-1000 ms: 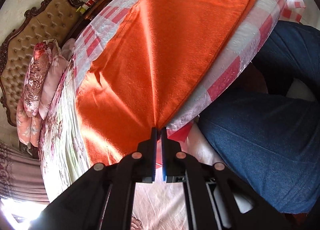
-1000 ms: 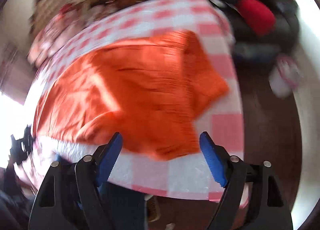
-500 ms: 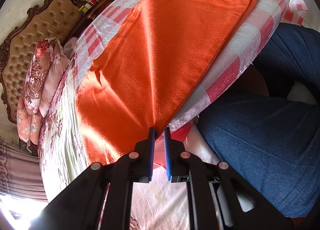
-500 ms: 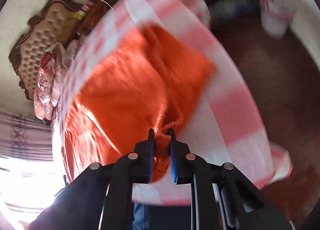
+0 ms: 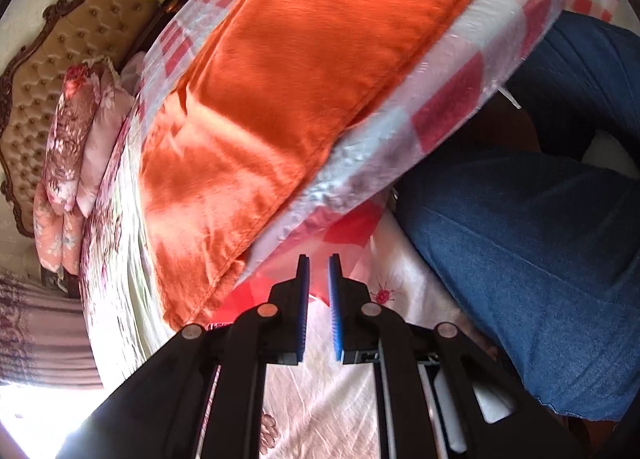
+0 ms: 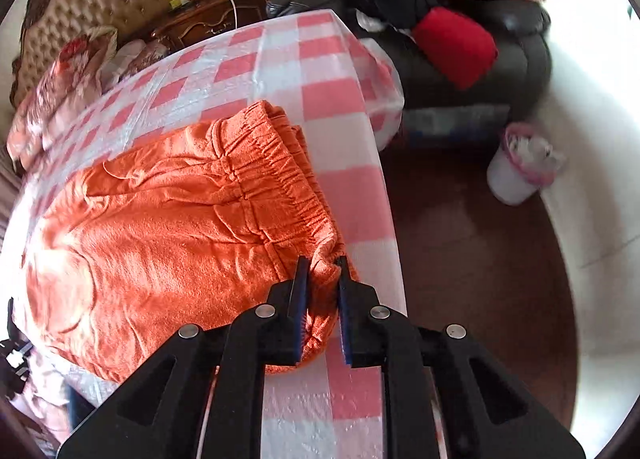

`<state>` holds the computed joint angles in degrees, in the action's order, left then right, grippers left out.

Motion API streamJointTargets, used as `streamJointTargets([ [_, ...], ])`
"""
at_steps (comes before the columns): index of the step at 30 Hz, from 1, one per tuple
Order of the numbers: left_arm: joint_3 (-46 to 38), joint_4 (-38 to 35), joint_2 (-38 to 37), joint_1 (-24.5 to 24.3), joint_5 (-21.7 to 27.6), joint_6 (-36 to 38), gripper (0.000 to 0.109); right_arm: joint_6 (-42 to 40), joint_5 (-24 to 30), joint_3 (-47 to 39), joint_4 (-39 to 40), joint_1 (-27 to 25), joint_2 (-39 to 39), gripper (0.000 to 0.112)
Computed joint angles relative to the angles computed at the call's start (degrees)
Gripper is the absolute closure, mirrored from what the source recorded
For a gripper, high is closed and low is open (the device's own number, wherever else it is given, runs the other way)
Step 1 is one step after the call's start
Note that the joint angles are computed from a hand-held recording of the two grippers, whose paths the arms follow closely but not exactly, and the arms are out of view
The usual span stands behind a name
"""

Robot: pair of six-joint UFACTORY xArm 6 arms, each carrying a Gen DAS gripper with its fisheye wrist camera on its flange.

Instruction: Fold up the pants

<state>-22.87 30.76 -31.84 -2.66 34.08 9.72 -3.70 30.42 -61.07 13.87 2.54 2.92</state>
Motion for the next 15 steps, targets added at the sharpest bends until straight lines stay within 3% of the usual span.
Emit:
streamJointTargets([
  [3,-0.5,-5.9,-1.0,0.8,-0.3,1.6,0.098,-0.6,0.8,-0.6,1.0,0.7,-0.9,0.096],
  [5,-0.6,-13.9,-2.4,1.9,-0.1,3.7,0.094,-1.1,0.3,-0.7,1.8,0.8,-1.0,0.089],
  [6,-0.5,-19.1,-3.2,3.2,-0.5,4.6,0.085,-0.4,0.5,-0.8,1.1,0.1,-0.9,0.078],
  [7,-0.2,-24.7,-4.3,4.8,-1.1,5.1,0.084,1.0,0.8,-0.8,-0.2,-0.2,-0.5,0.071],
  [9,1.3,-31.3,-7.2,7.4,-2.6,2.5,0.084,1.6,0.5,0.0,0.2,-1.1,0.2,0.07],
  [12,4.5,-28.7,-12.7,6.3,-4.7,-6.8,0.083,-1.2,-0.8,1.6,6.4,-1.6,-0.5,0.081],
  [15,4.2,-20.6,-12.1,-1.1,-9.6,-15.7,0.071,7.4,-1.7,3.4,-3.0,-0.6,-2.3,0.085],
])
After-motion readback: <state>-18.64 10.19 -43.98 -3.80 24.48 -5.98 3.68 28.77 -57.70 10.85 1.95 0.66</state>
